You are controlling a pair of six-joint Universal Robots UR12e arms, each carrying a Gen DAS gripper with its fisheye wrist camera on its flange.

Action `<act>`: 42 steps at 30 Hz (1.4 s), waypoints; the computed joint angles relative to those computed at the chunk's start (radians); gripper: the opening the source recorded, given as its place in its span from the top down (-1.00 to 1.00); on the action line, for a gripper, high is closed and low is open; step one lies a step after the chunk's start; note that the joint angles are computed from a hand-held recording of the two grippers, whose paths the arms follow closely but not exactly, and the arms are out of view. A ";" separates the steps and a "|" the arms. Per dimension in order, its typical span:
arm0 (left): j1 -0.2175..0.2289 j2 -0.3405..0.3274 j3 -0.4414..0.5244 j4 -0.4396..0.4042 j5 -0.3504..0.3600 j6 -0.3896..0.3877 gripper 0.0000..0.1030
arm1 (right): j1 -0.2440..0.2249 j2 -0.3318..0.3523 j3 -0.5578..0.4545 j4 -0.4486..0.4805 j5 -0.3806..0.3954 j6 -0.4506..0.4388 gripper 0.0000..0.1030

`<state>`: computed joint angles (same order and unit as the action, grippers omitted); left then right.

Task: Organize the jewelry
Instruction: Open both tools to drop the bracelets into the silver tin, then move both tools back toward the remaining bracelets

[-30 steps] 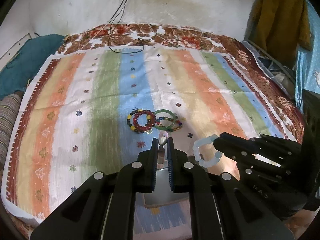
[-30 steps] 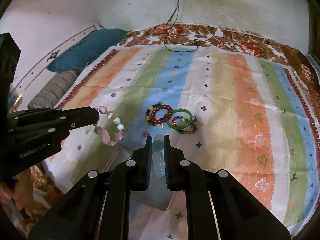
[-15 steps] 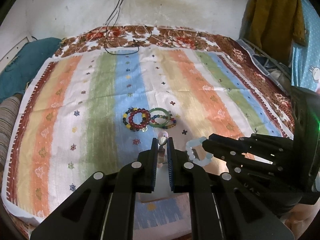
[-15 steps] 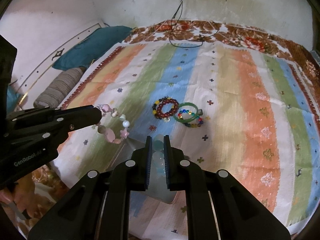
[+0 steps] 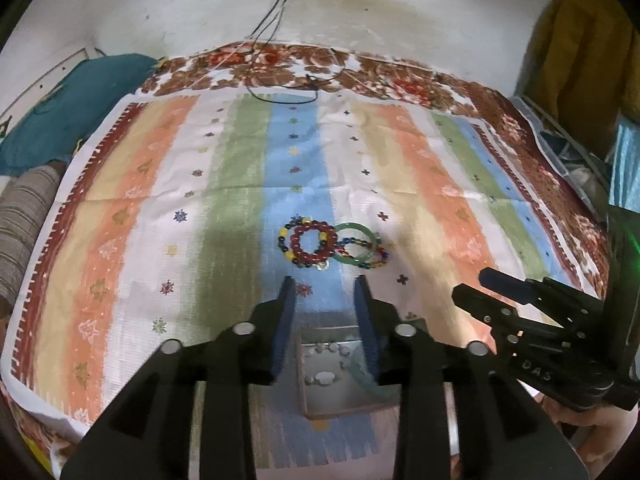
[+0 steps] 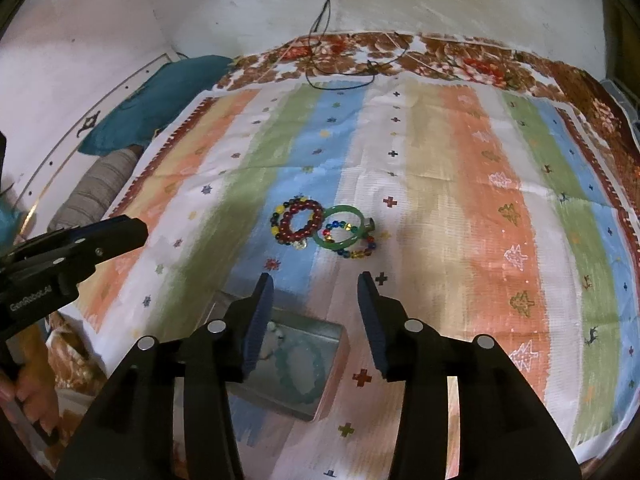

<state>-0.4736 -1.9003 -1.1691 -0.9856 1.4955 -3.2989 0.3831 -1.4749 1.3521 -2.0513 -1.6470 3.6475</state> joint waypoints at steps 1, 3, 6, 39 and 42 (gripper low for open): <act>0.003 -0.006 0.007 -0.010 -0.003 -0.005 0.33 | -0.003 0.002 -0.001 0.001 0.008 -0.003 0.14; 0.007 -0.017 0.021 -0.029 -0.001 -0.013 0.25 | -0.008 0.008 -0.006 0.008 0.015 -0.001 0.13; 0.008 -0.029 0.033 -0.046 0.021 -0.014 0.11 | -0.013 0.018 -0.012 0.018 0.019 0.006 0.02; 0.009 -0.163 0.148 -0.056 0.089 -0.003 0.01 | -0.058 0.108 -0.062 0.084 0.053 0.114 -0.05; 0.013 -0.174 0.156 -0.060 0.092 -0.014 0.01 | -0.071 0.107 -0.049 0.067 0.091 0.153 -0.05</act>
